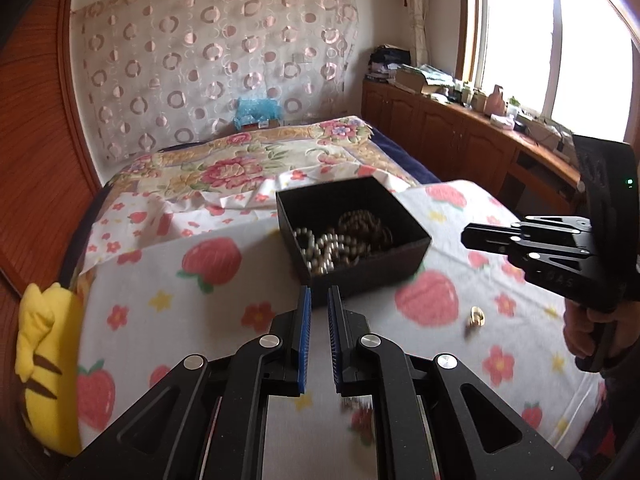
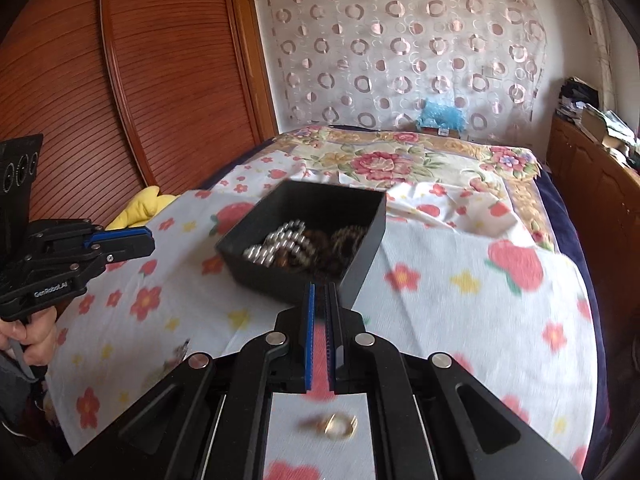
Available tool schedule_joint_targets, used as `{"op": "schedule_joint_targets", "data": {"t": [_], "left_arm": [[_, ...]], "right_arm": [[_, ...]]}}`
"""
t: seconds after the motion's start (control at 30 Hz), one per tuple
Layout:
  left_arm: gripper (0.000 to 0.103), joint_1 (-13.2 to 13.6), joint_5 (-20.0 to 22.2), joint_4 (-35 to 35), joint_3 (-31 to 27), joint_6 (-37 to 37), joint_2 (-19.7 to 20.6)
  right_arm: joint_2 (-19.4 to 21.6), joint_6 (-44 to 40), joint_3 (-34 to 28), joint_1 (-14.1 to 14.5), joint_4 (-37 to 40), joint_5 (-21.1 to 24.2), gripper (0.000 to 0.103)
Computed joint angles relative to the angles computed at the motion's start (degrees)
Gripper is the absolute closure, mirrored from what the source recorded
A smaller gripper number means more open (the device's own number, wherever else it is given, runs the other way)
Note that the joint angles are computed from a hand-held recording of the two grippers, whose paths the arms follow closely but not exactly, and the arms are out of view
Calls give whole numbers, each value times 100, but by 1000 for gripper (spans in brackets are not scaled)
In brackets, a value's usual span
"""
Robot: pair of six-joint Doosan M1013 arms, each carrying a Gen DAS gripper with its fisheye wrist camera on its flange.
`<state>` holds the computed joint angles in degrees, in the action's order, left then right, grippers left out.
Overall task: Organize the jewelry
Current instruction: 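Grasp the pale green jade bangle with the left tool and lift it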
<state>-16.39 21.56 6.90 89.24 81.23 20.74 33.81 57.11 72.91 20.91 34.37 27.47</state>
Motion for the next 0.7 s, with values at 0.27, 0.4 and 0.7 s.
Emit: {"op": "schedule_joint_targets", "data": {"t": [0.27,0.4,0.7], "left_arm": [[95,-131,-154,176,455,-189,-246],[83,-187,-234,301,629,-350,-311],[44,-241,-229,317,750,-430,-320]], "right_arm": [[-422,-50,816,159,35,-422,97],[-546,46,1068,192,-3,-521,97],[-687,412,1405,202,-360,-579,97]]}}
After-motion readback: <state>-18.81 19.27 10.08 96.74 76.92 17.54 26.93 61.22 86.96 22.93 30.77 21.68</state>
